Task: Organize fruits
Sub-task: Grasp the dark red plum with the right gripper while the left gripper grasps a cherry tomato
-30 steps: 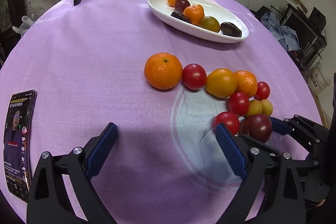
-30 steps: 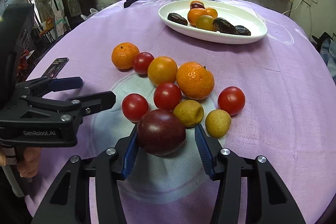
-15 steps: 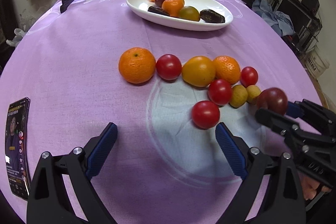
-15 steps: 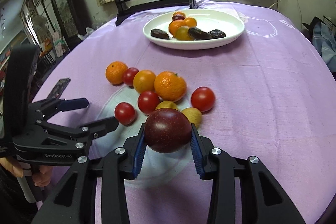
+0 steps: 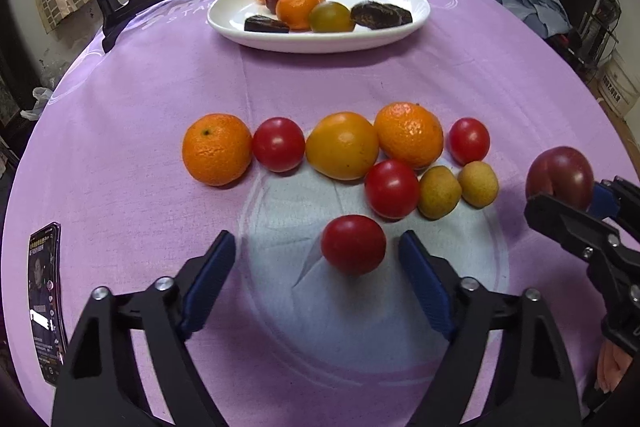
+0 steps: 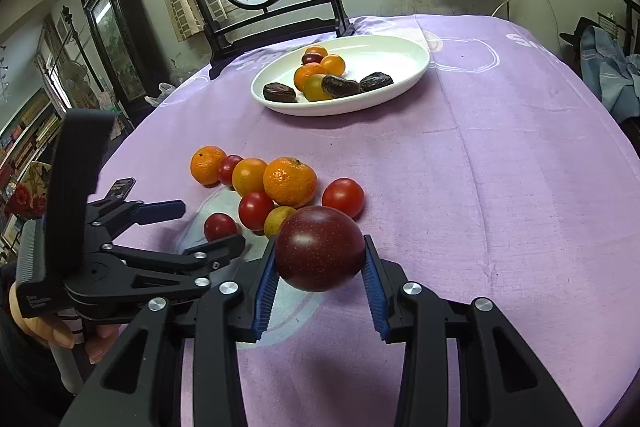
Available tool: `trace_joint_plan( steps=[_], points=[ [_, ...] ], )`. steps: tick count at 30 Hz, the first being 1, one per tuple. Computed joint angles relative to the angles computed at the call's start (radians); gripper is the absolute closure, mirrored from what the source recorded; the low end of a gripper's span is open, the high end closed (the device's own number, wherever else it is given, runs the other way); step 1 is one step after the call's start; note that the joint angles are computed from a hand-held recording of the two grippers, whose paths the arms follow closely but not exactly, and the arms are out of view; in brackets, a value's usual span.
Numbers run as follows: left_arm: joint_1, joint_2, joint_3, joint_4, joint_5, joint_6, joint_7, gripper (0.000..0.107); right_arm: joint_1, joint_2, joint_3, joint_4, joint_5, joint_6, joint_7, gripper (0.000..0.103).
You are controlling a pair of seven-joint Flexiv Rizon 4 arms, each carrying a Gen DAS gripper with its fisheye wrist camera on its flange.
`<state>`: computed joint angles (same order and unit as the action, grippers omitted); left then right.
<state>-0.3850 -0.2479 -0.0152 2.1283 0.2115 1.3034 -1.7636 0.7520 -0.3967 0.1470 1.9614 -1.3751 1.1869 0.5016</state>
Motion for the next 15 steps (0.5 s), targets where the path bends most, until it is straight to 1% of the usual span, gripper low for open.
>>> trace_joint_plan(
  steps=[2, 3, 4, 5, 6, 7, 9, 12, 15],
  points=[
    [0.02, -0.004, -0.024, 0.017, -0.045, 0.027, 0.027, 0.036, 0.002, -0.004, 0.003, -0.003, 0.013, -0.005, -0.017, 0.063],
    [0.036, -0.003, -0.044, 0.03, -0.081, 0.038, 0.059, 0.041, 0.004, -0.005, 0.004, -0.004, 0.019, -0.007, -0.023, 0.063],
    [0.04, 0.0, -0.052, 0.039, -0.097, 0.046, 0.081, 0.051, 0.005, -0.008, 0.004, -0.005, 0.025, -0.007, -0.03, 0.063],
    [0.042, 0.003, -0.058, 0.047, -0.106, 0.057, 0.105, 0.057, 0.007, -0.009, 0.004, -0.006, 0.032, -0.009, -0.034, 0.063],
    [0.042, 0.006, -0.063, 0.054, -0.115, 0.065, 0.125, 0.07, 0.01, -0.01, 0.003, -0.006, 0.036, -0.011, -0.037, 0.063],
    [0.043, 0.01, -0.072, 0.063, -0.128, 0.074, 0.151, 0.077, 0.011, -0.01, 0.002, -0.007, 0.039, -0.012, -0.04, 0.063],
    [0.006, 0.013, -0.035, 0.051, -0.084, 0.063, 0.122, 0.077, 0.015, -0.011, -0.001, -0.007, 0.042, -0.017, -0.043, 0.063],
    [0.013, 0.028, -0.042, 0.072, -0.109, 0.076, 0.13, 0.077, 0.02, -0.01, -0.003, -0.005, 0.046, -0.028, -0.042, 0.063],
    [0.013, 0.058, -0.032, 0.092, -0.104, 0.099, 0.121, 0.077, 0.018, -0.009, -0.007, -0.003, 0.036, -0.022, -0.024, 0.063]
  ],
)
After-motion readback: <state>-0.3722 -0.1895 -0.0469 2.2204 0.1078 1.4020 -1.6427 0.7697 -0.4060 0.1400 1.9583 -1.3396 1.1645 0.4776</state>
